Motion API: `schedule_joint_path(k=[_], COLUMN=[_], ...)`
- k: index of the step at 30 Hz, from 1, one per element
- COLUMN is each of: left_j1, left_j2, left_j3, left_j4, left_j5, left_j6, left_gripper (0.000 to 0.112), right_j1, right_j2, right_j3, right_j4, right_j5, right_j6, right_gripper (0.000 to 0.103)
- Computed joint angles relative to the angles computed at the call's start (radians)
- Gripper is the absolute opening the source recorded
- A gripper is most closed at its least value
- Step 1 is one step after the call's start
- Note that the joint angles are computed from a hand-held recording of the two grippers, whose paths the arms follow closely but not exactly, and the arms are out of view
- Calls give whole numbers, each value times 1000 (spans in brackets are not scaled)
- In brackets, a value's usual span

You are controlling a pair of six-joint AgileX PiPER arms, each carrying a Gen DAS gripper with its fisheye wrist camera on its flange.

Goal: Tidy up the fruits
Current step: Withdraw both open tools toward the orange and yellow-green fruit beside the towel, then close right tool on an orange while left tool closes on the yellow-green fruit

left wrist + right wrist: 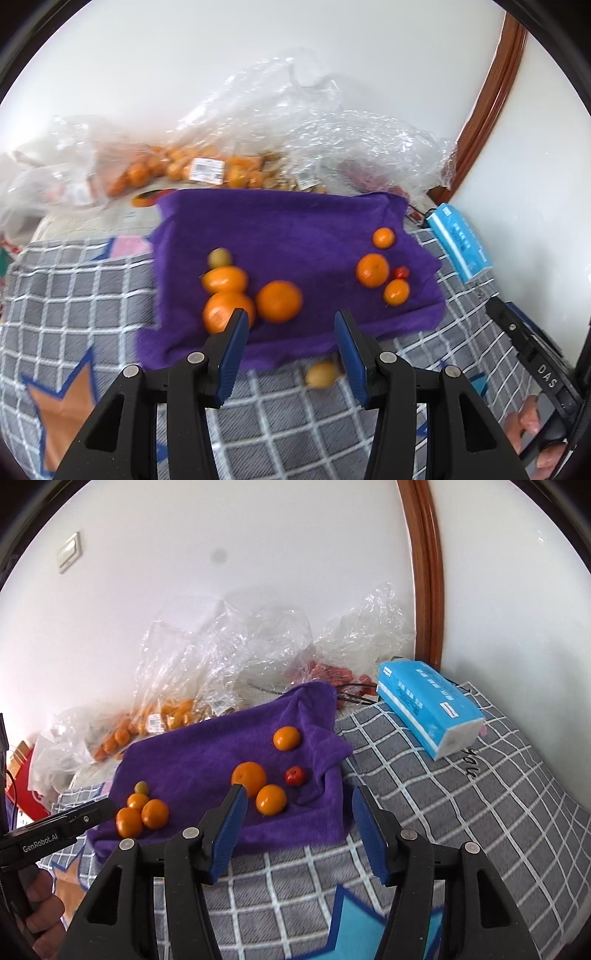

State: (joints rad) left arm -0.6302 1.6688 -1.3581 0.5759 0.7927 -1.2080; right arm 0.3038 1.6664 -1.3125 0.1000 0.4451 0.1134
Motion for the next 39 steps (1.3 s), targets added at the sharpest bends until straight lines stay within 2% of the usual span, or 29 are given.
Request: schedule_joint_path(k=[9,13,16,18,20,21,22,24,26,29,31,34,37,39], left_j1=[-61,-29,-29,-7,25,29,17,2,-37,-58,-62,-62,-65,-61], left_j2=[-166,-204,-204,-210,-210,-206,-216,-209,-192,-179,-169,-152,-138,-150], left_j3=[314,425,473,508,544,563,585,596,608,597,582,564,549,561], left_j4=[157,130,163,168,160,188,257,307,386,375,360,338,328,333], left_j5=[-17,-70,-56,-92,-140,-160,-162,-152,-129,-119,-110,-117,-106,-122], left_j6=[-292,-295,-331,-337,-336,-370,-434,-478,-529,-477,-448,-389,-366,-379], left_gripper=[46,45,44,44,44,44,46,46,49,61,66,80,80,80], right_j1=[79,112,153,175,190,197,202,206,220,226,215,209,225,221], right_j2=[-76,-34,-15,15,51,69,88,115,144,196,215,240,262,260], right_j3=[153,146,163,141,107,89,70,50,28,-18,-26,-43,-54,-50], right_j4=[-97,-26,-65,-80,-77,-74,-62,-38,-77,-94,-14,62,-41,-22], right_j5=[-34,1,-43,-39,-21,-12,-4,-7,-16,-10,-21,-23,-24,-33], right_j6=[111,28,59,70,63,60,50,22,57,77,11,-53,35,17], right_gripper=[59,56,52,46,45,45,43,43,43,43,43,43,42,36])
